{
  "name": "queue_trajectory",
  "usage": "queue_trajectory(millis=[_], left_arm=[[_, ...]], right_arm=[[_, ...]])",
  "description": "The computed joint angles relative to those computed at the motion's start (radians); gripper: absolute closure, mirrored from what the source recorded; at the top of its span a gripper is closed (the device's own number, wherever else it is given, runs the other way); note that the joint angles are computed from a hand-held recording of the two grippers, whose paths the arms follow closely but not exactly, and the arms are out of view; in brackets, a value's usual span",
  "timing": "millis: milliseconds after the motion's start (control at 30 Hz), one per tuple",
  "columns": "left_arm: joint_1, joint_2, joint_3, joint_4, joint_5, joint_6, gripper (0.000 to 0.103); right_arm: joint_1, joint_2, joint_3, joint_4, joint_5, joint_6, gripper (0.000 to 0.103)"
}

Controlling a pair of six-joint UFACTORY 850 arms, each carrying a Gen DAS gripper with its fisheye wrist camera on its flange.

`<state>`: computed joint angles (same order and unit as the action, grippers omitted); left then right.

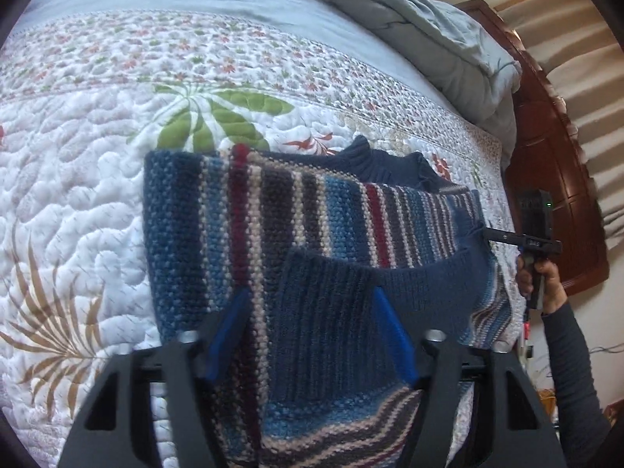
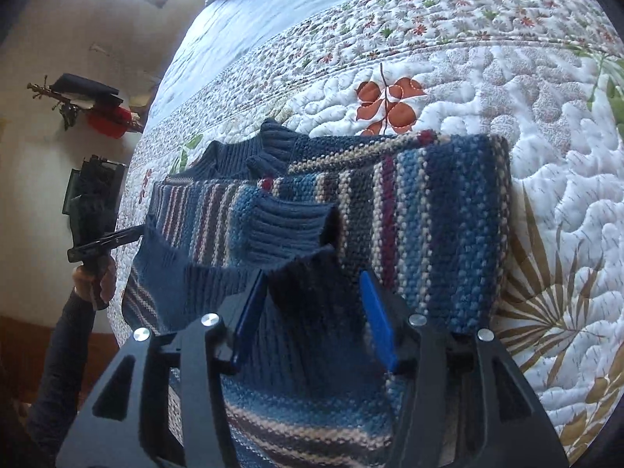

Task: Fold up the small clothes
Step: 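Grasp the side edge of the folded sweater with both tools, then lift the side edge with both tools and fold it across the sweater, open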

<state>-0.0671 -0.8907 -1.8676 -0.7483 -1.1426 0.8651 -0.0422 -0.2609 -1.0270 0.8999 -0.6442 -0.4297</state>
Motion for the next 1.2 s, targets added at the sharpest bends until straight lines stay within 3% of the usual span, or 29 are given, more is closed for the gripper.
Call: queue_trajectory(millis=[33,67,367,633,833,1100,1200], left_arm=[[-0.004,0.004,0.005,0.012,0.015,0.008,0.093],[-0.009,0.018,0.025,0.021,0.044,0.031,0.093],[-0.006,0.041,0.054,-0.010,0.068,0.074,0.093],[-0.010,0.116,0.160,-0.062,0.170,0.160,0.095],[-0.003,0.145,0.193,-0.094,0.174,0.195,0.096],[-0.006,0.137,0.195,-0.076,0.161,0.181,0.096],[-0.008,0.130,0.193,-0.069,0.165,0.172,0.095]], right_arm=[[-0.003,0.003,0.004,0.010,-0.006,-0.012,0.057],[-0.004,0.003,0.005,0.012,-0.011,-0.018,0.063],[0.005,0.018,0.002,-0.030,-0.013,-0.009,0.073],[0.016,0.058,0.032,-0.097,0.032,0.070,0.069],[0.033,0.083,0.040,-0.139,0.051,0.095,0.093],[0.038,0.087,0.044,-0.116,0.042,0.077,0.087],[0.045,0.067,0.031,-0.129,0.039,0.095,0.075]])
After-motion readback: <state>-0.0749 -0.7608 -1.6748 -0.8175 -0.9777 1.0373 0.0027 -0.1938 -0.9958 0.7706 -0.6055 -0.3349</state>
